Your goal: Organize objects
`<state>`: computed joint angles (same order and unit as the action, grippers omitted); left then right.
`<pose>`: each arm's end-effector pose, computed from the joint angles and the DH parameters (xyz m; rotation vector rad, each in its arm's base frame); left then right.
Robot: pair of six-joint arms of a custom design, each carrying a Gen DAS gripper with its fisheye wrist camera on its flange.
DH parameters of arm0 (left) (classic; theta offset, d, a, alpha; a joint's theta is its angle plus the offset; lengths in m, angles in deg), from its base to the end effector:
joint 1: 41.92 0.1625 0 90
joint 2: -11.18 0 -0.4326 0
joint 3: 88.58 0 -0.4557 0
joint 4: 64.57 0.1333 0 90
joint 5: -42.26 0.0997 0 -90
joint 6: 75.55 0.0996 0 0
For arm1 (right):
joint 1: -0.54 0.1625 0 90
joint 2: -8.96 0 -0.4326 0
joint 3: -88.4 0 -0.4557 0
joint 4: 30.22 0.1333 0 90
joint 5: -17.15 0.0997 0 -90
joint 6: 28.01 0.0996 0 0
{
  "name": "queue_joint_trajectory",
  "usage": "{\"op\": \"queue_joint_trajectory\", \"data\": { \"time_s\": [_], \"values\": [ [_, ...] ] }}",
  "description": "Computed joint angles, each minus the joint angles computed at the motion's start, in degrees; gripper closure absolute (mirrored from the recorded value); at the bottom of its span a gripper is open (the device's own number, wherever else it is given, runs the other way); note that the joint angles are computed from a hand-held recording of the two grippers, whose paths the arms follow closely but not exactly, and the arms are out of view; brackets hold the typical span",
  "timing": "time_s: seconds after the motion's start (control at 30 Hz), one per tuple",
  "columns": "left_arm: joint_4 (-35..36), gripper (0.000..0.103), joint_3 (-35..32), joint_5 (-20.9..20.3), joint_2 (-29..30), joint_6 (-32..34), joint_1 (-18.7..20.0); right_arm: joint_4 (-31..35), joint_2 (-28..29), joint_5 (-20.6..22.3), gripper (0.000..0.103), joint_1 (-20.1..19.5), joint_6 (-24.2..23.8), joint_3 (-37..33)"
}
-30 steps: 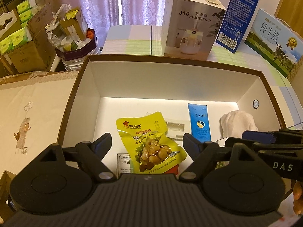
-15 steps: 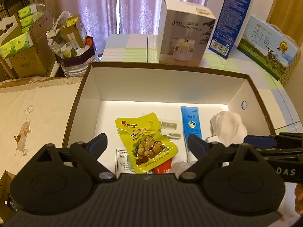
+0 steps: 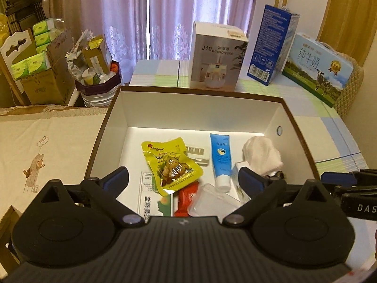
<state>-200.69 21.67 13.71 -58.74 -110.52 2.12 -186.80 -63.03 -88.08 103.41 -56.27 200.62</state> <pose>-0.2778 -0.5758 0.2366 0.1457 2.2094 -0.9388 0.2411 -0.5744 0.2377 0.8887 -2.6146 0.5909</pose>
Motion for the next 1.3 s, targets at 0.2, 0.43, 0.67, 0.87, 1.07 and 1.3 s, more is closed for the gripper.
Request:
{"op": "queue_joint_trajectory", "data": {
  "time_s": [0.2, 0.43, 0.67, 0.87, 1.07, 1.3],
  "values": [
    [6.17, 0.005, 1.53, 1.05, -0.76, -7.51, -3.22, 2.08, -4.4, 2.11, 0.053, -1.44, -2.65, 2.18],
    [12.27, 0.004, 1.68, 1.15, 0.36, -16.43, -6.98, 5.32, -10.06, 3.12, 0.052, -3.93, -6.48, 4.27],
    [15.19, 0.002, 1.29, -0.03, 2.66, -22.65, -10.35, 8.34, -15.62, 3.38, 0.052, -6.72, -8.77, 5.73],
    [15.48, 0.001, 0.66, -1.97, 5.4, -24.99, -12.83, 11.0, -20.52, 4.19, 0.052, -9.27, -10.58, 6.95],
    [13.75, 0.001, 0.57, -3.57, 8.32, -25.93, -15.47, 14.37, -25.61, 5.37, 0.052, -11.82, -12.12, 8.37],
    [16.62, 0.001, -1.09, -5.69, 11.27, -29.65, -17.77, 17.97, -30.56, 6.81, 0.052, -14.47, -13.71, 9.41]
  ]
}}
